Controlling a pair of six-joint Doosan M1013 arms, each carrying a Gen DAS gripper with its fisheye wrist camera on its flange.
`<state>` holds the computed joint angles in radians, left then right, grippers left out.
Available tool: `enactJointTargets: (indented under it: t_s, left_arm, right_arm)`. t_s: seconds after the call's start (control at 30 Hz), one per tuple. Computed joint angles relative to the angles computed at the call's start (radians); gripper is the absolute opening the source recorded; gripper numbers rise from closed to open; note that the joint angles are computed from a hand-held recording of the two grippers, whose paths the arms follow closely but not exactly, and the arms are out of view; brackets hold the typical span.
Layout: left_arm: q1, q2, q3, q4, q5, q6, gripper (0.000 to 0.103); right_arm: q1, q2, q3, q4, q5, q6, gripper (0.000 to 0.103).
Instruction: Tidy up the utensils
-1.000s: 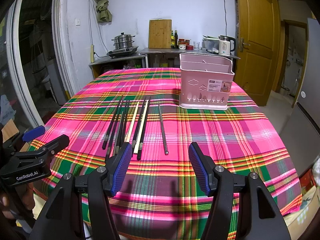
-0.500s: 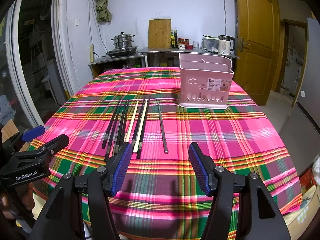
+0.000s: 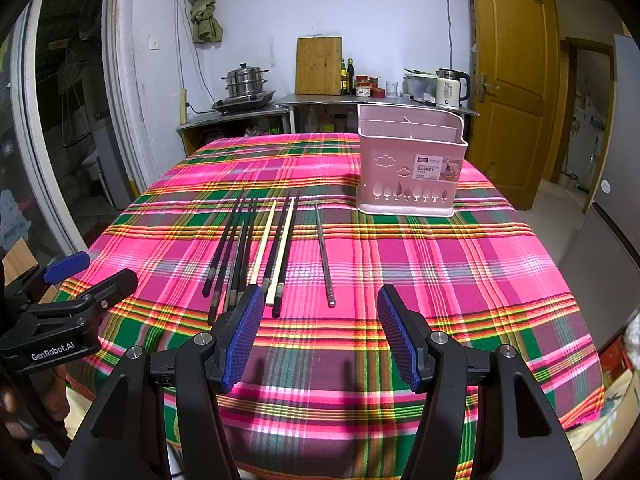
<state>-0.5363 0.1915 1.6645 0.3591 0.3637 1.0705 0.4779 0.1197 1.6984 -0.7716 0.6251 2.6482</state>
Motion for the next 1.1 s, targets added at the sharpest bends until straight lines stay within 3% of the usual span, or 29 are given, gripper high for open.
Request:
enactJointTargets:
  t_s: [0.33, 0.6, 1.1]
  left_arm:
    - [0.012, 0.025, -0.03, -0.115, 0.019, 0.12, 0.098]
    - [0.03, 0.091, -0.114, -0.195, 0.1, 0.205, 0.098]
    - [0.092, 0.296, -0.395, -0.449, 0.371, 0.355, 0.065]
  right_arm:
    - [-0.01, 0.01, -0.007, 0.029, -0.002, -0.02, 0.06]
    - [-0.037, 0.038, -0.037, 0.107, -0.012, -0.104, 0.06]
    - [-0.12, 0.138, -0.145, 0.371, -0.031, -0.392, 0.057]
